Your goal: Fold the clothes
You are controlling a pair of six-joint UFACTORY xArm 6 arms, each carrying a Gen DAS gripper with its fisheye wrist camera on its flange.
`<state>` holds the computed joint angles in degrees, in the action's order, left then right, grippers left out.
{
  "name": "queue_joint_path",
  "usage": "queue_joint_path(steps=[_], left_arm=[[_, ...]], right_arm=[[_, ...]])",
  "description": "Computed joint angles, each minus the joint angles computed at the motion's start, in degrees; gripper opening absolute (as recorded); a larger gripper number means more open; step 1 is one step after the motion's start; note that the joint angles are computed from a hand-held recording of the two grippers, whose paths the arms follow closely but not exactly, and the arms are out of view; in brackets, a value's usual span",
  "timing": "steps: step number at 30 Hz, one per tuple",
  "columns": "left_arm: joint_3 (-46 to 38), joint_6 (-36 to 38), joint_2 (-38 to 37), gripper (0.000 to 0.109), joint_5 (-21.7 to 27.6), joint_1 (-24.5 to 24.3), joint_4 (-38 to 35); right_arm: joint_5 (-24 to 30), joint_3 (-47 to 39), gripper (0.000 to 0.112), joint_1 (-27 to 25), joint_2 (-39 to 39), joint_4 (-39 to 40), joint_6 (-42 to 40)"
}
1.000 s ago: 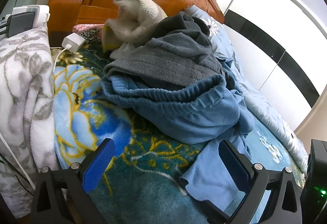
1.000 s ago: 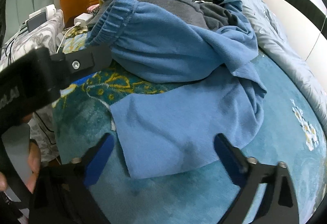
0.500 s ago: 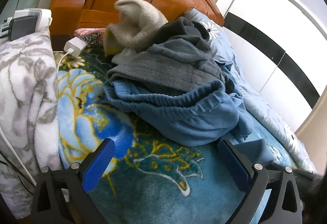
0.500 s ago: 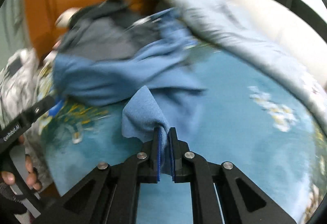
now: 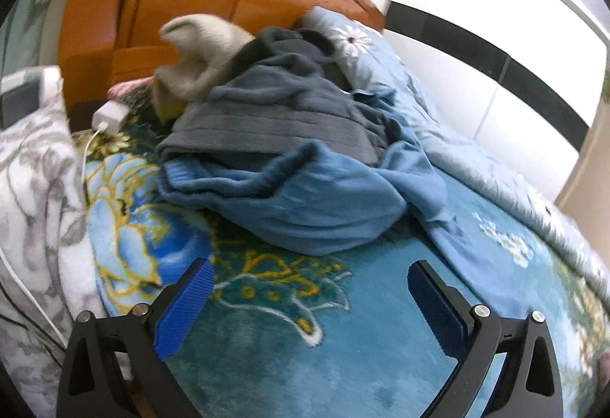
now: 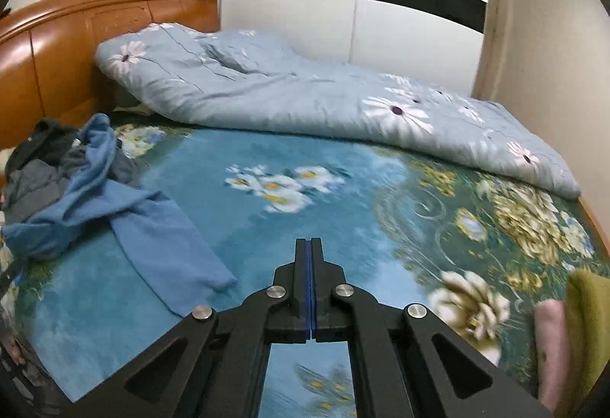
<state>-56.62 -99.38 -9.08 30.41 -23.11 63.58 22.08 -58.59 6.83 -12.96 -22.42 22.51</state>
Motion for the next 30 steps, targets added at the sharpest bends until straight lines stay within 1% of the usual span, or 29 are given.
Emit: queue_joint_path(steps=[1, 2, 4, 6, 9, 10, 11, 13, 15, 16, 19, 22, 25, 28, 29, 30], left_arm=[[-0.7, 1.0, 0.6, 0.103, 0.7, -0.5, -0.5], [-1.3, 1.8, 1.1, 0.103, 1.2, -1.0, -1.1], [-2.0, 3.2, 1.8, 0.103, 2.1, -1.8, -2.1], [-2.6, 5.0, 2.2, 0.103, 3.2, -2.5, -3.2], [-2.8, 5.5, 2.3, 0.103, 4.7, -3.2, -3.1], [-2.7, 5.5, 2.1, 0.103, 4.9, -3.2, -3.1], [-2.5, 5.3, 1.9, 0.103, 4.9, -3.0, -3.3], [-1.7, 4.9, 1.3, 0.103, 4.4, -2.3, -4.0], [-0.5, 4.0, 0.6, 0.103, 2.6, -1.1, -4.6], [0.0, 3.8, 0.3, 0.103, 1.8, -0.5, -4.8], [1.5, 3.3, -0.5, 0.103, -0.6, 1.0, -5.5], [2.8, 2.1, -1.1, 0.103, -3.6, 2.8, -5.7], [3.3, 1.3, -1.2, 0.103, -4.9, 3.7, -5.8], [3.6, 0.8, -1.4, 0.103, -5.8, 4.0, -5.8], [3.7, 0.7, -1.4, 0.103, -6.1, 4.1, -5.7], [3.6, 0.7, -1.3, 0.103, -6.3, 4.1, -5.7]], right_arm=[[-0.6, 0.7, 0.0, -0.4, -0.4, 2.0, -2.2], [-1.6, 0.8, 0.0, -0.2, -0.1, 5.9, -6.1], [-2.6, -0.6, 0.0, 2.0, 2.1, 15.8, -15.7], [-3.8, -3.4, 0.0, 5.5, 5.9, 23.4, -23.9], [-1.2, -11.3, 0.002, 11.8, 13.5, 37.0, -39.3], [-0.3, -13.8, 0.012, 13.5, 15.8, 39.7, -42.6], [1.1, -17.3, 0.034, 15.4, 19.0, 42.5, -46.0], [5.3, -24.7, 0.057, 18.5, 25.3, 47.9, -51.9], [8.9, -31.6, 0.058, 20.6, 31.0, 48.4, -53.2], [10.0, -34.6, 0.059, 21.3, 33.6, 47.1, -52.4], [12.4, -44.0, 0.06, 23.0, 42.1, 37.6, -44.1], [14.0, -50.0, 0.06, 23.6, 46.8, 35.2, -40.5], [14.7, -53.4, 0.06, 23.7, 48.6, 37.0, -39.6], [9.6, -51.7, 0.06, 24.4, 46.5, 35.9, -40.4], [9.8, -53.5, 0.06, 24.8, 47.0, 37.0, -42.0], [11.2, -56.4, 0.06, 25.1, 48.0, 38.0, -43.4]])
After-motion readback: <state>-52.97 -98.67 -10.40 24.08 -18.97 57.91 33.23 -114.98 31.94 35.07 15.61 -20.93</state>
